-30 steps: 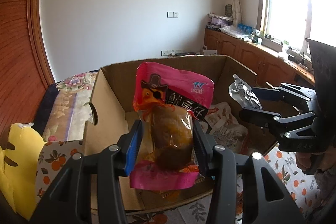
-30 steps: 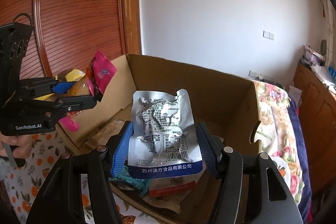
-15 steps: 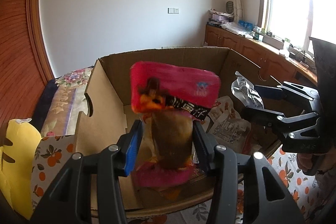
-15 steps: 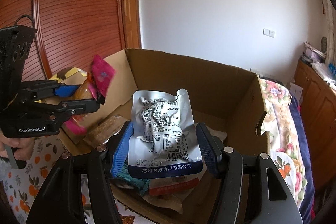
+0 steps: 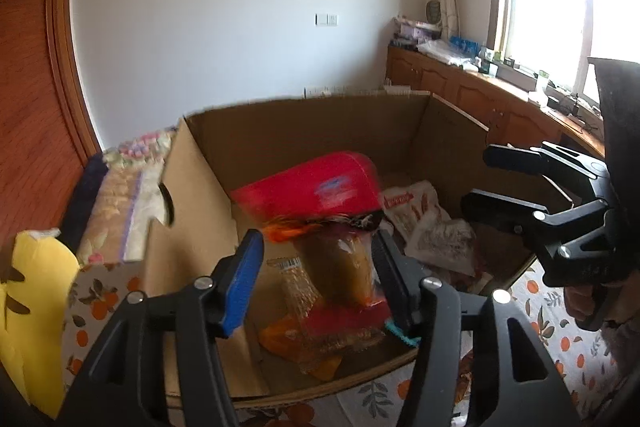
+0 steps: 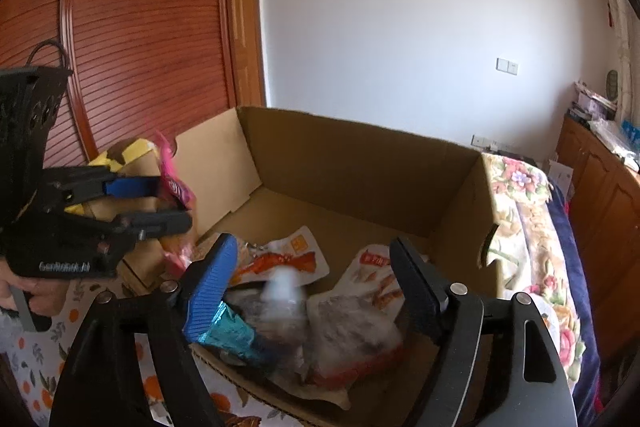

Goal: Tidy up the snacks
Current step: 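Move both tools back toward the clear bar bag and copper candy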

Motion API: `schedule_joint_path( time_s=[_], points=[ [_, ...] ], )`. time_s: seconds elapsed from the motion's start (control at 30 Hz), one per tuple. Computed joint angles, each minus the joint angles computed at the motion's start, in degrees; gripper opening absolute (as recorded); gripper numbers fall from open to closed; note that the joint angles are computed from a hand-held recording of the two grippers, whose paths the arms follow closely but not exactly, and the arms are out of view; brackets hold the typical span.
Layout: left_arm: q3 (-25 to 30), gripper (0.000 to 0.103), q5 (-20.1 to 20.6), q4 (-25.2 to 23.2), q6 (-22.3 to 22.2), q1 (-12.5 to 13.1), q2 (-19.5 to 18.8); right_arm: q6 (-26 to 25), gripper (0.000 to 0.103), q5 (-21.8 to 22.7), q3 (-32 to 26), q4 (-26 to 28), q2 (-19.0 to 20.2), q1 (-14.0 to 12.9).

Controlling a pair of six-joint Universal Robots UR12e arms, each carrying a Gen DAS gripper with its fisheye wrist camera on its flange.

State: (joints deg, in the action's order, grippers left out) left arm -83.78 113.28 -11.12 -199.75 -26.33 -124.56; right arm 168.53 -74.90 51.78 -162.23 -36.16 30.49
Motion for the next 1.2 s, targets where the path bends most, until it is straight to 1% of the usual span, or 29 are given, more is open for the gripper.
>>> schedule_joint_path(
  time_s=[0.03, 0.13, 0.37, 0.5, 0.67, 0.83, 1.03, 1.13, 1.2],
  points=[
    [-0.1, 0.062, 0.7, 0.6, 0.2, -0.2, 0.1, 0.1, 0.08, -0.1, 0.3, -0.2, -0.2, 0.0],
    [-0.9, 0.064, 0.7, 2.9, 0.0, -0.4, 0.8, 0.4, 0.08, -0.6, 1.2, -0.7, -0.9, 0.0],
    [-2.6, 0.065, 2.3, 3.6, 0.7, -1.6, 2.7, 0.3, 0.08, -1.7, 5.8, -2.3, -4.4, 0.5],
    [-3.2, 0.065, 3.5, 3.2, 0.7, -2.8, 3.8, 0.5, 0.08, -3.1, 9.3, -3.4, -7.1, 0.8],
    [-4.6, 0.065, 5.6, 2.2, -0.4, -4.6, 5.2, 3.7, 0.08, -3.5, 13.9, -3.6, -10.7, 0.8],
    [-7.0, 0.065, 4.7, 0.7, -3.8, -5.8, 6.8, 4.1, 0.08, -5.7, 19.0, -4.2, -14.3, 0.8],
    [-9.5, 0.065, 4.5, 0.7, -6.7, -7.0, 8.1, 5.7, 0.08, -5.9, 25.0, -6.6, -18.1, 0.4],
    [-10.2, 0.065, 4.4, 0.5, -5.8, -7.4, 8.5, 6.0, 0.08, -7.0, 27.4, -7.8, -19.5, 0.4],
    [-10.3, 0.065, 5.0, 0.0, -5.1, -7.6, 8.4, 6.7, 0.08, -7.5, 28.2, -8.3, -19.8, 0.5]
  ],
)
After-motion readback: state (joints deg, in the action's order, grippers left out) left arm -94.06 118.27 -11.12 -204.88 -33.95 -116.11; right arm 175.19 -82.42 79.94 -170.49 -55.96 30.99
